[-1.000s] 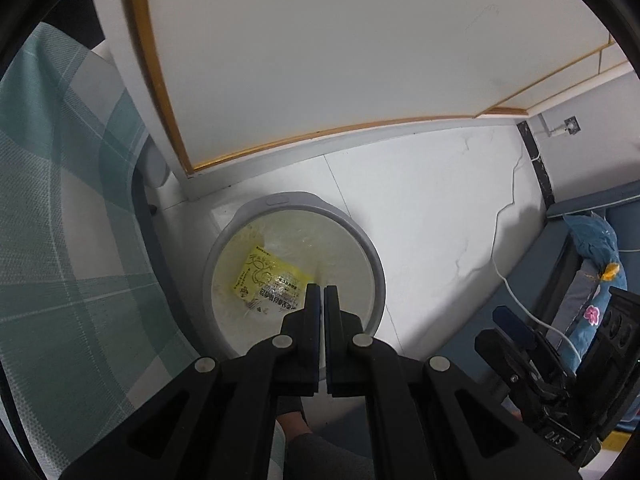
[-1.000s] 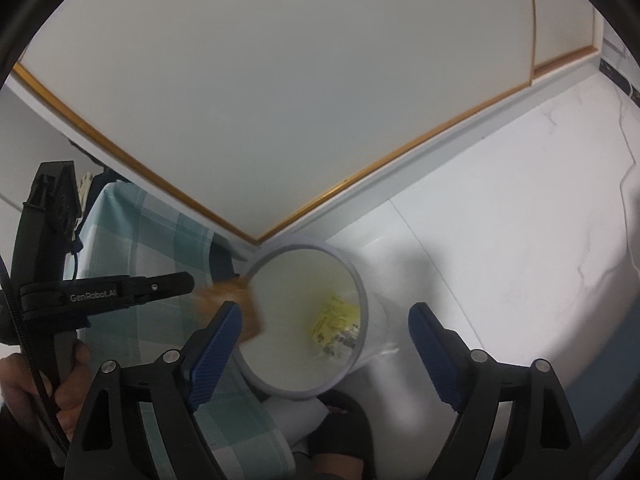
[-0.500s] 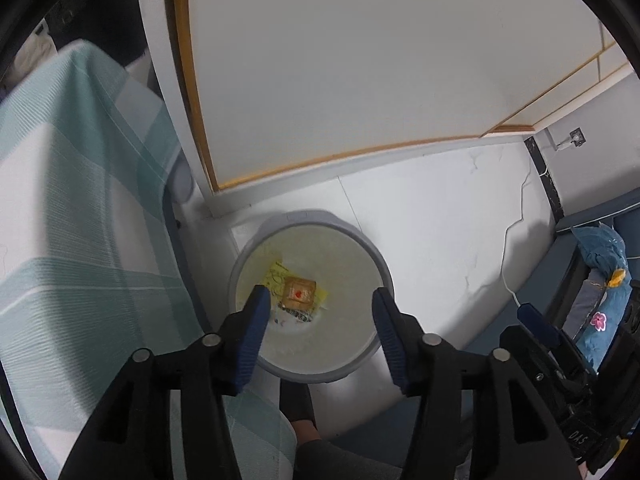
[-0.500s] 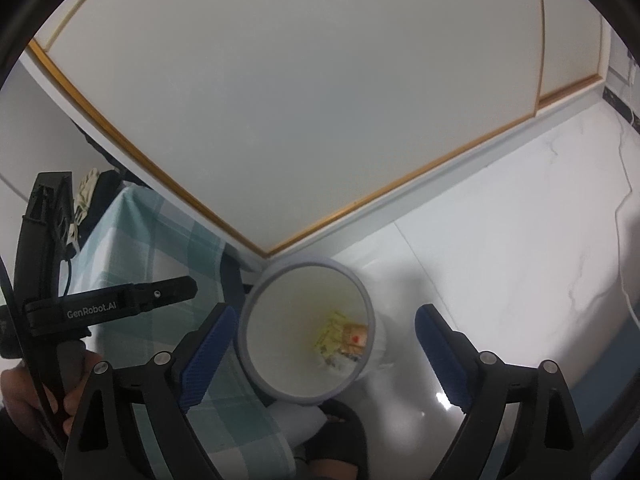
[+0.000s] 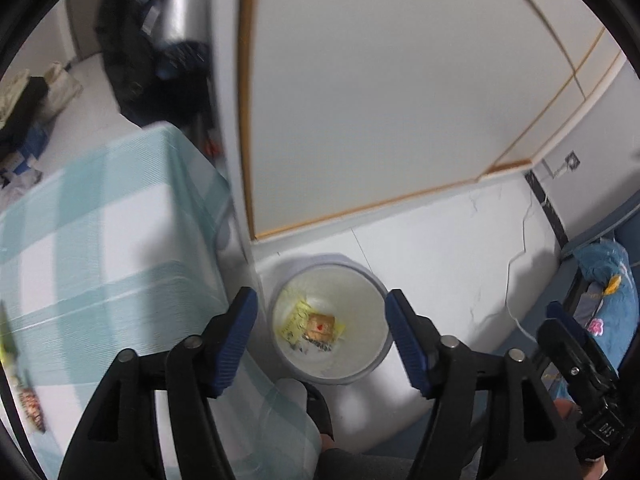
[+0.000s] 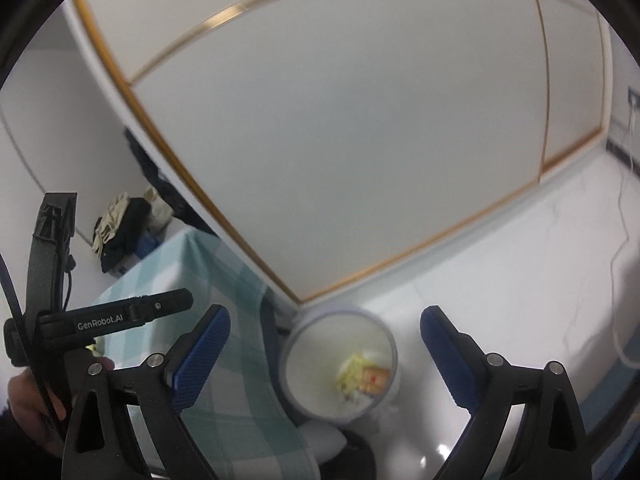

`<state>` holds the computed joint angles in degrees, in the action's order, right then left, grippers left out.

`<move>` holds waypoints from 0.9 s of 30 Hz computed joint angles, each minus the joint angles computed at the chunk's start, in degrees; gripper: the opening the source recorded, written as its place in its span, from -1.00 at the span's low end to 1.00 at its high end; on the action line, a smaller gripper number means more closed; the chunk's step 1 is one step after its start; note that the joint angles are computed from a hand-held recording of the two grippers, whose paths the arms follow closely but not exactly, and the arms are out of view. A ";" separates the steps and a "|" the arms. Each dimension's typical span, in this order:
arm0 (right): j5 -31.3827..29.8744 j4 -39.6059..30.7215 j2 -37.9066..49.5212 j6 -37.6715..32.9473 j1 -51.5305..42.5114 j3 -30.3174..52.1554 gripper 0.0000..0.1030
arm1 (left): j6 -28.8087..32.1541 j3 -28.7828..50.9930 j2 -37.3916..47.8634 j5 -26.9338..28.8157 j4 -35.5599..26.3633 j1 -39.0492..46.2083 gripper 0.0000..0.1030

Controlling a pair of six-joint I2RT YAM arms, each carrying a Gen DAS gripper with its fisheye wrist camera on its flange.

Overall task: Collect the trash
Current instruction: 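Move both open tools back above the remaining trash on the table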

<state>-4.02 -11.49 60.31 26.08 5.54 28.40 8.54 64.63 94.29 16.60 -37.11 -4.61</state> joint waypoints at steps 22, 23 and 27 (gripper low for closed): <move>25.53 -6.75 -1.66 5.12 40.58 20.41 1.00 | 11.12 -0.05 -19.62 12.65 -1.49 34.60 0.79; 26.14 -6.41 -0.09 5.19 42.11 21.62 1.00 | 11.71 0.35 -19.70 13.67 -1.93 36.35 0.79; 24.48 -5.58 5.64 6.31 45.20 26.02 1.00 | 14.23 2.39 -17.51 17.03 -1.69 43.35 0.80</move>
